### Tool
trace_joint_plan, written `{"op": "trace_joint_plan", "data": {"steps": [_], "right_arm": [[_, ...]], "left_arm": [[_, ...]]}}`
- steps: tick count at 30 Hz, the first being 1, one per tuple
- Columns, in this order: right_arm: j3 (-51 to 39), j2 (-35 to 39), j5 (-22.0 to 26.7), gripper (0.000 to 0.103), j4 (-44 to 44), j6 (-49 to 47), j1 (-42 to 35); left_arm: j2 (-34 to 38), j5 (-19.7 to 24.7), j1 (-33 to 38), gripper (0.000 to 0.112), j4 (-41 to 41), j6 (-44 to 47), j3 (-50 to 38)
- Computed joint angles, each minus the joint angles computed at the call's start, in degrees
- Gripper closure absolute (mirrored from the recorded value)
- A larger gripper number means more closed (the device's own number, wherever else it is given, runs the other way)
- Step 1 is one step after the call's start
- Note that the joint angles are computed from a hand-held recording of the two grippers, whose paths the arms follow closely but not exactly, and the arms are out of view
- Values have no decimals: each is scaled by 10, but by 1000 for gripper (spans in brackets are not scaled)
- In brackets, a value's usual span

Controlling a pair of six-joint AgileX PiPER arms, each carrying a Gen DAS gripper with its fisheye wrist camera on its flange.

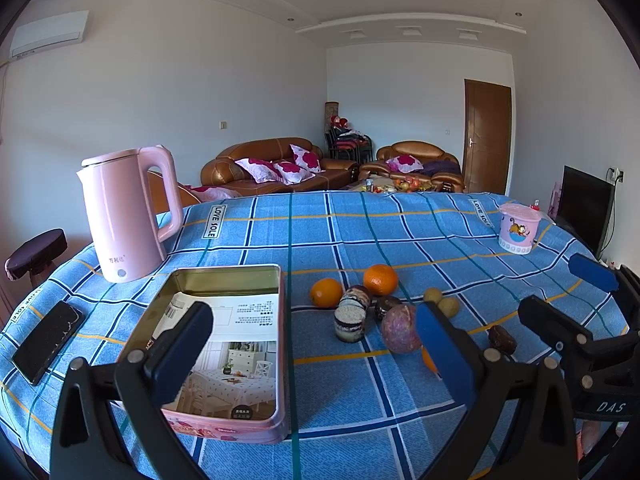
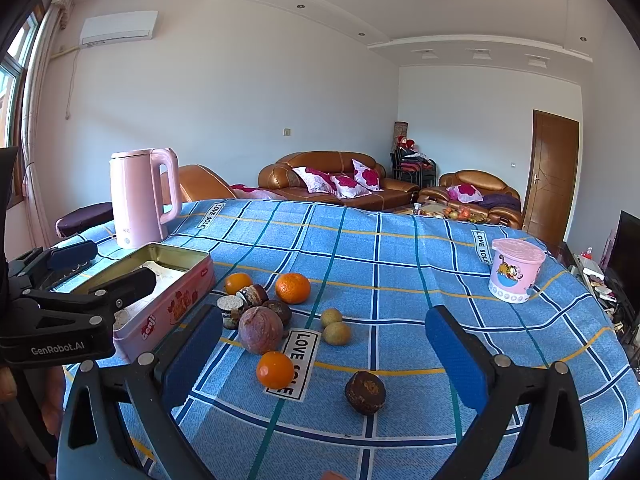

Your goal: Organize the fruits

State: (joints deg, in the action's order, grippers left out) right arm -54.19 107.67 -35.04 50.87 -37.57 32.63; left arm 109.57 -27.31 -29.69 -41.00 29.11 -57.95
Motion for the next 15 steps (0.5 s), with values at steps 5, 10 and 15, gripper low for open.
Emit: {"op": "trace_joint_plan", "data": {"steps": [5, 10, 15], "right_arm": [[0, 0, -1, 1, 5, -5, 5], [-2, 0, 1, 1, 8, -8, 4], [-2, 0, 0, 1, 7, -7, 4]], "left_arm": [[0, 0, -1, 9, -3, 3, 0], [1, -1, -1, 9, -3, 3, 0], [1, -1, -1, 9, -6, 5, 0]]}}
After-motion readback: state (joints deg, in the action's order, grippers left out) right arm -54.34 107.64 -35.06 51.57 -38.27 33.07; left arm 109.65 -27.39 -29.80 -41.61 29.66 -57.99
